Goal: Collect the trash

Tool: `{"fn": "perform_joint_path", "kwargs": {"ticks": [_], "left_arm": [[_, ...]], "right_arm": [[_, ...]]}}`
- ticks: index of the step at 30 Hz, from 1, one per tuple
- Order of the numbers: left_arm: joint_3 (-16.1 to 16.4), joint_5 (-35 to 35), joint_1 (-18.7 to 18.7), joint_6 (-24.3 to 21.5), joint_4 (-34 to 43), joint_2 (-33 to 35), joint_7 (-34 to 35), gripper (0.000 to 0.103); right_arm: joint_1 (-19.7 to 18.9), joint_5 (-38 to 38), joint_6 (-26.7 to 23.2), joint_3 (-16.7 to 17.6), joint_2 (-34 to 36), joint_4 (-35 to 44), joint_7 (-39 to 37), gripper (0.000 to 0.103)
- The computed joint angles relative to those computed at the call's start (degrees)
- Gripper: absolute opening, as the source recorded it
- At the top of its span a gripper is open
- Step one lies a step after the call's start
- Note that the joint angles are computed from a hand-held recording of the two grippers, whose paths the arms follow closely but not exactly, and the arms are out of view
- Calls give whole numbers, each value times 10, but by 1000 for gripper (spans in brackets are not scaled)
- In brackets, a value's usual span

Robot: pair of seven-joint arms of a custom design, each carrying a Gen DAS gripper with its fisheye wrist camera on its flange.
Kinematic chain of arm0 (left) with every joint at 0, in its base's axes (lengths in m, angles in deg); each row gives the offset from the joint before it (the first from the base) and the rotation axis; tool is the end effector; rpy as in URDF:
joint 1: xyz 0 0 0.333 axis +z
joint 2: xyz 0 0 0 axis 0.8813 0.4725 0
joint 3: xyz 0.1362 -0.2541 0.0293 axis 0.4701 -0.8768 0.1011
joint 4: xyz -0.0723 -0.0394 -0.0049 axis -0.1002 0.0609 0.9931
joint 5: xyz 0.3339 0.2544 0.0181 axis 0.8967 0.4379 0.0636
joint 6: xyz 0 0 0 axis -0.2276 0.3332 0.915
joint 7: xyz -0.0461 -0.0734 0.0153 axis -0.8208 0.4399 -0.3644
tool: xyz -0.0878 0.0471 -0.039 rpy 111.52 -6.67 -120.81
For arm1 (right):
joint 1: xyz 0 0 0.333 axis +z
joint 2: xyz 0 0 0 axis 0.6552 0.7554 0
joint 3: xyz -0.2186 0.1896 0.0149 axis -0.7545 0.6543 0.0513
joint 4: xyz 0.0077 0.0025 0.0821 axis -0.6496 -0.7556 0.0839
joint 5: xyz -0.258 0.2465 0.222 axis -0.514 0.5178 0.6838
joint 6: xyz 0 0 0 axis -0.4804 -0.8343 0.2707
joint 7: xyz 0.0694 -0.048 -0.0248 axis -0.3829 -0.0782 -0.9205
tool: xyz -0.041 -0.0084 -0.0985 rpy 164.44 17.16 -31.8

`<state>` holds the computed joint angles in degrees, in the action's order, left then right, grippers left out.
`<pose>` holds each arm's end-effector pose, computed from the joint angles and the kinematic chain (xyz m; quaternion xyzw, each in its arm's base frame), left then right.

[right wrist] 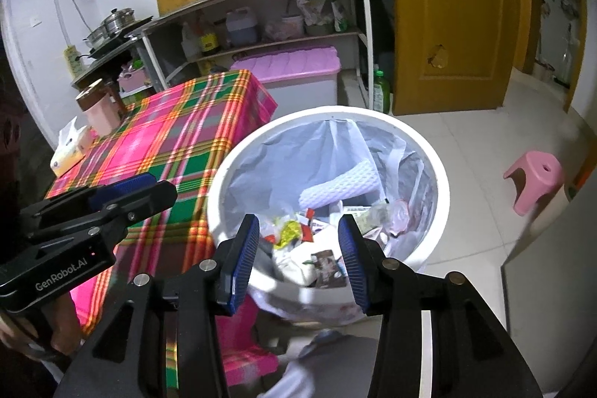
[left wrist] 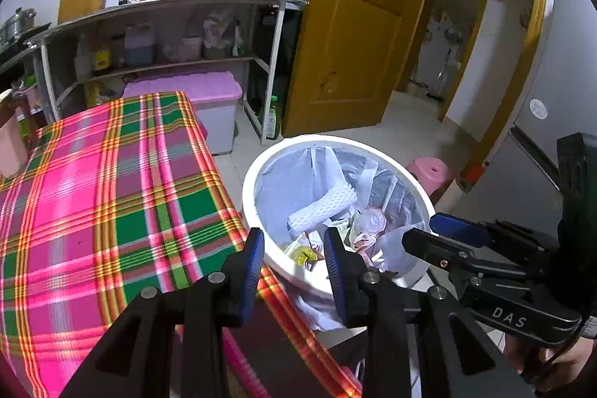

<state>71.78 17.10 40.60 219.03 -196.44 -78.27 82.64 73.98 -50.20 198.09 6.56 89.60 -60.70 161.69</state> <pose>0.5362 -0.3819 0.5118 -0.4979 0.7622 -0.3904 0.1368 0.4679 0.4474 0.5617 -0.6215 0.6894 -0.1972 0.3157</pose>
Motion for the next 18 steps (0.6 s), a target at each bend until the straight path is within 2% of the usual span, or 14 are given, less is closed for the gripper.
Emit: {"fn": "perform_joint_path", "kwargs": {"ticks": [5, 13, 18], "left_arm": [[2, 30, 2, 17, -48, -43, -34, 33], [-18, 103, 30, 35, -113, -105, -109, 33], [-29, 99, 44, 43, -148, -136, -117, 33]], "right_arm": [[7, -15, 0, 7, -10, -5, 11, 45], [16, -27, 8, 19, -27, -21, 26, 45], [20, -31, 13, 26, -36, -33, 30, 45]]}}
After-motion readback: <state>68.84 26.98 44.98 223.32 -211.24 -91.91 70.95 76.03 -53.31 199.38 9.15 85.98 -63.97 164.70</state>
